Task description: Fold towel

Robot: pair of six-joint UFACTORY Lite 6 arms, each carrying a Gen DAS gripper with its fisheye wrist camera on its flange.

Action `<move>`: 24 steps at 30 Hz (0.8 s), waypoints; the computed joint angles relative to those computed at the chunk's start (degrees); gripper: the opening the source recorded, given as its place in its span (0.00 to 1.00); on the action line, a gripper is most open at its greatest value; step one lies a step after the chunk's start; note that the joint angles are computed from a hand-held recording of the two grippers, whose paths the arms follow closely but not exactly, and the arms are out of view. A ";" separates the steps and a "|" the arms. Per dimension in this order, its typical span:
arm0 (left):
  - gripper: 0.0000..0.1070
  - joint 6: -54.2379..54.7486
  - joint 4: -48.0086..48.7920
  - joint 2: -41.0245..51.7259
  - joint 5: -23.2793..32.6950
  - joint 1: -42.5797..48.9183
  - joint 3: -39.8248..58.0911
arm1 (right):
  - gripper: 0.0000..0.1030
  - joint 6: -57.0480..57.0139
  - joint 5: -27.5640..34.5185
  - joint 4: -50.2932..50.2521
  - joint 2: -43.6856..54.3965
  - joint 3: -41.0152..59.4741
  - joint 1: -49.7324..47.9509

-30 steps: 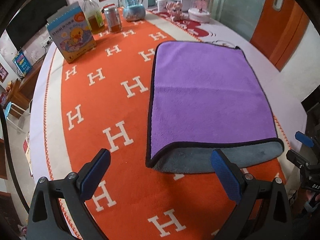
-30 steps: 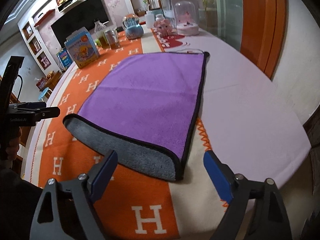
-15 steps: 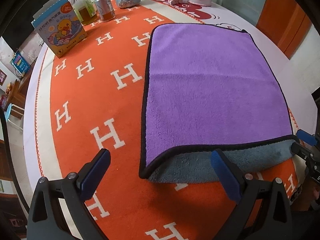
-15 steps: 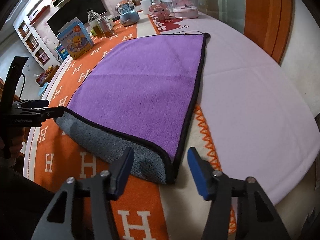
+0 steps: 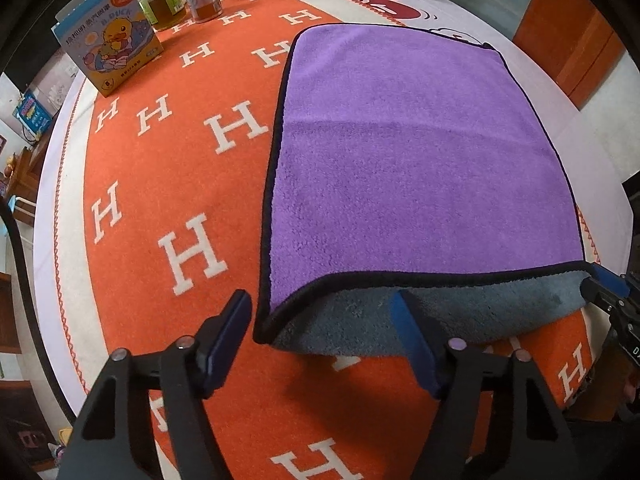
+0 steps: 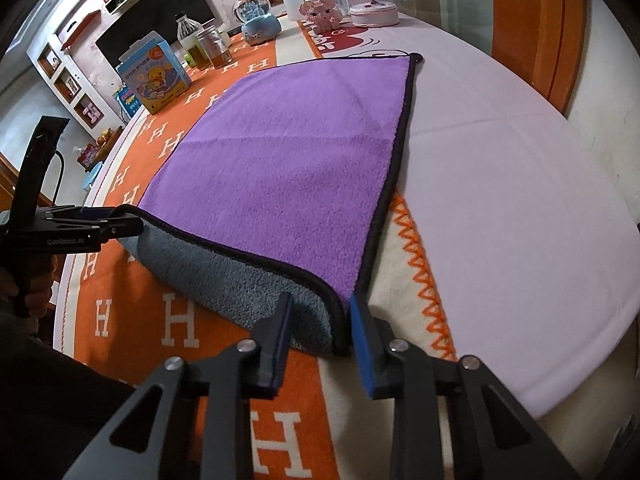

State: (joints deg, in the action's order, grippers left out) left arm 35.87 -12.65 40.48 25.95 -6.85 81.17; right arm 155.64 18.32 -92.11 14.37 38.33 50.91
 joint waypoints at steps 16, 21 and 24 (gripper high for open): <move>0.14 1.08 -1.40 -1.64 -0.47 1.17 -2.37 | 0.05 -2.49 1.17 4.30 -0.74 0.00 2.27; 0.10 0.73 -1.35 -1.38 -0.57 1.60 -2.31 | 0.05 -4.73 1.79 5.93 -0.15 1.05 2.35; 0.09 0.27 -1.32 -1.44 -0.57 1.60 -2.35 | 0.05 -5.43 2.22 6.53 -0.22 1.25 2.35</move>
State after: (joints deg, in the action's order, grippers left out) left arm 36.14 -13.96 39.04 25.38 -5.25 78.82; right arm 150.21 20.54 -85.58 14.14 39.58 53.26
